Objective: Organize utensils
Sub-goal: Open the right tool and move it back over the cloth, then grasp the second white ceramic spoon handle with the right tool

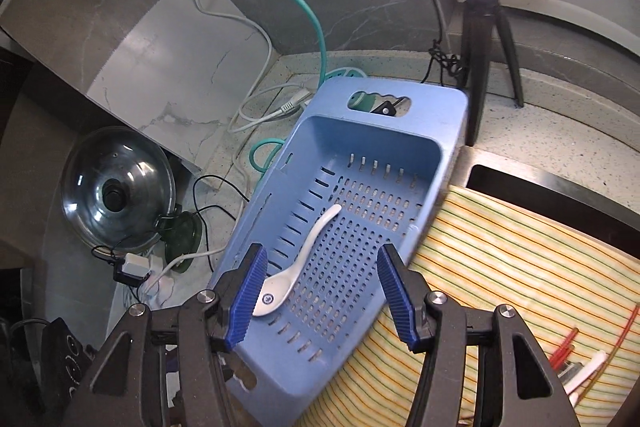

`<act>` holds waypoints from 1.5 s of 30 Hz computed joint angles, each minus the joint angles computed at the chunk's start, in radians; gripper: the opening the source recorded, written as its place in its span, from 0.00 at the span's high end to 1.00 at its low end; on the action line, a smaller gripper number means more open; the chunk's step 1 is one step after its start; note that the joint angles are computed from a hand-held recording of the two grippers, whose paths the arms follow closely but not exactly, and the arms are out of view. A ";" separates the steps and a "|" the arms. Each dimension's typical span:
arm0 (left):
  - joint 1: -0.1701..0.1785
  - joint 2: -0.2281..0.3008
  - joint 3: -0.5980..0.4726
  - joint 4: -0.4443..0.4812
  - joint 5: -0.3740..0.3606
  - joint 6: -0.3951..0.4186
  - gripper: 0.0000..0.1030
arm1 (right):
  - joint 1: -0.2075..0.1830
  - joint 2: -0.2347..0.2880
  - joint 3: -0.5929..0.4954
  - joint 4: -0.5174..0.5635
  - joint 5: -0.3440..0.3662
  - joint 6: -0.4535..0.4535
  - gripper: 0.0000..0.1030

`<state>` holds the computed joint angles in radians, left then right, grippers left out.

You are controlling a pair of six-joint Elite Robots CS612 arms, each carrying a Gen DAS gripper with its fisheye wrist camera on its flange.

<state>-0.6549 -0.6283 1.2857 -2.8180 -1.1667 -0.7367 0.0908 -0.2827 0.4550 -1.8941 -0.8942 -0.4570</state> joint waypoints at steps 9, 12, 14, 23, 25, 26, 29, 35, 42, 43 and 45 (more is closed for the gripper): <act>-0.048 0.014 -0.064 0.029 0.027 0.006 0.74 | -0.079 -0.084 0.121 -0.025 0.065 -0.086 0.48; -0.062 0.028 -0.093 0.031 0.006 0.009 0.72 | -0.108 -0.098 0.143 -0.022 0.070 -0.097 0.48; -0.072 0.040 -0.116 0.043 -0.005 0.012 0.70 | -0.127 -0.104 0.155 -0.012 0.069 -0.110 0.48; -0.107 0.102 -0.229 0.093 -0.102 0.017 0.63 | -0.183 -0.107 0.181 0.042 0.024 -0.164 0.48; -0.114 0.117 -0.252 0.099 -0.131 0.023 0.63 | -0.191 -0.098 0.174 0.067 0.019 -0.164 0.48; -0.117 0.125 -0.264 0.107 -0.144 0.027 0.62 | -0.194 -0.094 0.170 0.081 0.019 -0.164 0.48; -0.124 0.150 -0.309 0.144 -0.179 0.031 0.62 | -0.199 -0.079 0.156 0.133 0.013 -0.170 0.48; -0.129 0.194 -0.377 0.200 -0.232 0.009 0.62 | -0.202 -0.061 0.149 0.200 -0.020 -0.196 0.49; -0.122 0.226 -0.422 0.247 -0.270 -0.046 0.62 | -0.193 -0.018 0.091 0.291 -0.052 -0.217 0.63; -0.121 0.229 -0.427 0.256 -0.270 -0.048 0.62 | -0.191 -0.014 0.086 0.296 -0.055 -0.214 0.64; -0.118 0.235 -0.437 0.270 -0.279 -0.050 0.62 | -0.188 -0.002 0.069 0.313 -0.059 -0.206 0.64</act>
<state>-0.7730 -0.3932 0.8485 -2.5478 -1.4461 -0.7870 -0.0976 -0.2852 0.5235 -1.5806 -0.9528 -0.6631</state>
